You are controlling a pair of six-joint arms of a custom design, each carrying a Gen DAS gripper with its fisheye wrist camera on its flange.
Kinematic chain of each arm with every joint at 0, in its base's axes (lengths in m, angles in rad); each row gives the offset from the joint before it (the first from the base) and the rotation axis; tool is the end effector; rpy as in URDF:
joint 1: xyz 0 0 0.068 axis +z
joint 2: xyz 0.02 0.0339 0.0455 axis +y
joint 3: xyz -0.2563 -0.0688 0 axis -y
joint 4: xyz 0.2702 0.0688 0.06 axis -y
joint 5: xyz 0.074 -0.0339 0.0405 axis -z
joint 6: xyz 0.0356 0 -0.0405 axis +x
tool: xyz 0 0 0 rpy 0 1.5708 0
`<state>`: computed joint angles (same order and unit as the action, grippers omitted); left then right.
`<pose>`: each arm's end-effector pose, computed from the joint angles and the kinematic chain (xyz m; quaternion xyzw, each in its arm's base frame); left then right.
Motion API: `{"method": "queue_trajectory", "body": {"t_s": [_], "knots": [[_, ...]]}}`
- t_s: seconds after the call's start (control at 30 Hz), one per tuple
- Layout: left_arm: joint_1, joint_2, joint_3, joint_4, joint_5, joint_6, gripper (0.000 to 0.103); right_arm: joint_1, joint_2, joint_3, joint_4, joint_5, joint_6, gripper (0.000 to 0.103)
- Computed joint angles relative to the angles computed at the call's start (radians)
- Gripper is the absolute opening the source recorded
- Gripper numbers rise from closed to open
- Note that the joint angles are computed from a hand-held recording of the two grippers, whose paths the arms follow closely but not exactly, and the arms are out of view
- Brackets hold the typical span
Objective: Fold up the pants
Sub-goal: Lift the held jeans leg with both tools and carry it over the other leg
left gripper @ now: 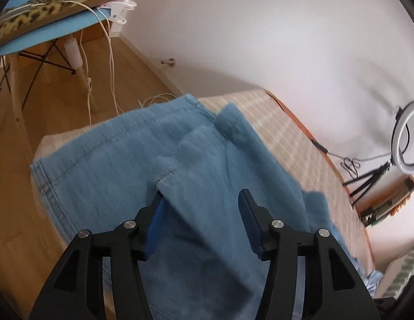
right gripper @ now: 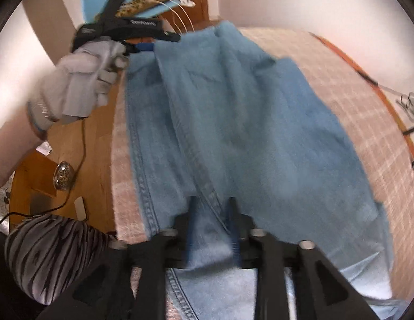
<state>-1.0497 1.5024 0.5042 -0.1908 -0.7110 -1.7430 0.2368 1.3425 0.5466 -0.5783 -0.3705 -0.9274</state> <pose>0.1381 -0.1939 0.0809 -0.3748 0.8433 -0.1159 0.3674 0.2058 0.0629 0.1070 -0.5529 0.8071 0.1398 0.1528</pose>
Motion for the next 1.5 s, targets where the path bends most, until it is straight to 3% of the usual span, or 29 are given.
{"method": "queue_trajectory", "body": {"t_s": [0.07, 0.13, 0.2, 0.27, 0.4, 0.6, 0.7, 0.77, 0.9, 0.97, 1.0, 1.03, 1.1, 1.33, 1.5], "knots": [[0.022, -0.014, -0.029, 0.034, 0.008, 0.003, 0.041, 0.004, -0.018, 0.055, -0.066, -0.048, 0.000, 0.041], [0.030, -0.028, -0.063, 0.078, 0.012, 0.005, 0.020, 0.021, 0.001, 0.134, -0.108, -0.098, 0.036, 0.054], [0.019, -0.026, -0.061, 0.053, -0.004, -0.010, 0.016, 0.051, 0.054, 0.217, -0.095, -0.129, 0.105, 0.067], [-0.001, -0.036, -0.074, 0.044, -0.021, -0.021, 0.012, 0.092, 0.165, 0.331, -0.063, -0.154, 0.199, 0.067], [-0.032, -0.061, -0.105, 0.026, -0.050, -0.044, 0.009, 0.215, 0.418, 0.560, 0.062, -0.098, 0.376, 0.067], [0.002, -0.057, -0.130, 0.092, -0.009, 0.061, 0.010, 0.330, 0.857, 1.020, 0.050, -0.047, 0.535, 0.067], [0.042, -0.056, -0.156, 0.158, 0.027, 0.097, 0.025, 0.366, 1.012, 1.188, 0.023, -0.003, 0.576, 0.067], [0.067, -0.048, -0.164, 0.187, 0.039, 0.117, 0.026, 0.384, 1.100, 1.285, -0.010, 0.012, 0.584, 0.066], [0.090, -0.028, -0.153, 0.197, 0.040, 0.155, 0.024, 0.406, 1.137, 1.289, 0.006, 0.045, 0.584, 0.061], [0.088, -0.012, -0.138, 0.175, 0.030, 0.154, 0.014, 0.410, 1.126, 1.262, 0.027, 0.031, 0.573, 0.037], [0.086, -0.009, -0.140, 0.186, 0.029, 0.159, 0.012, 0.412, 1.121, 1.255, 0.028, 0.024, 0.577, 0.016], [0.081, -0.009, -0.138, 0.179, 0.022, 0.151, 0.011, 0.412, 1.120, 1.256, 0.019, 0.019, 0.578, 0.007], [0.054, -0.031, -0.140, 0.150, -0.005, 0.131, 0.009, 0.420, 1.081, 1.205, 0.047, 0.034, 0.585, 0.000], [-0.125, -0.167, -0.141, -0.121, -0.154, -0.093, 0.008, 0.429, 0.835, 0.980, 0.170, -0.020, 0.606, 0.000], [-0.242, -0.208, -0.141, -0.319, -0.208, -0.303, 0.008, 0.482, 0.770, 0.965, 0.172, -0.006, 0.612, 0.000]]}}
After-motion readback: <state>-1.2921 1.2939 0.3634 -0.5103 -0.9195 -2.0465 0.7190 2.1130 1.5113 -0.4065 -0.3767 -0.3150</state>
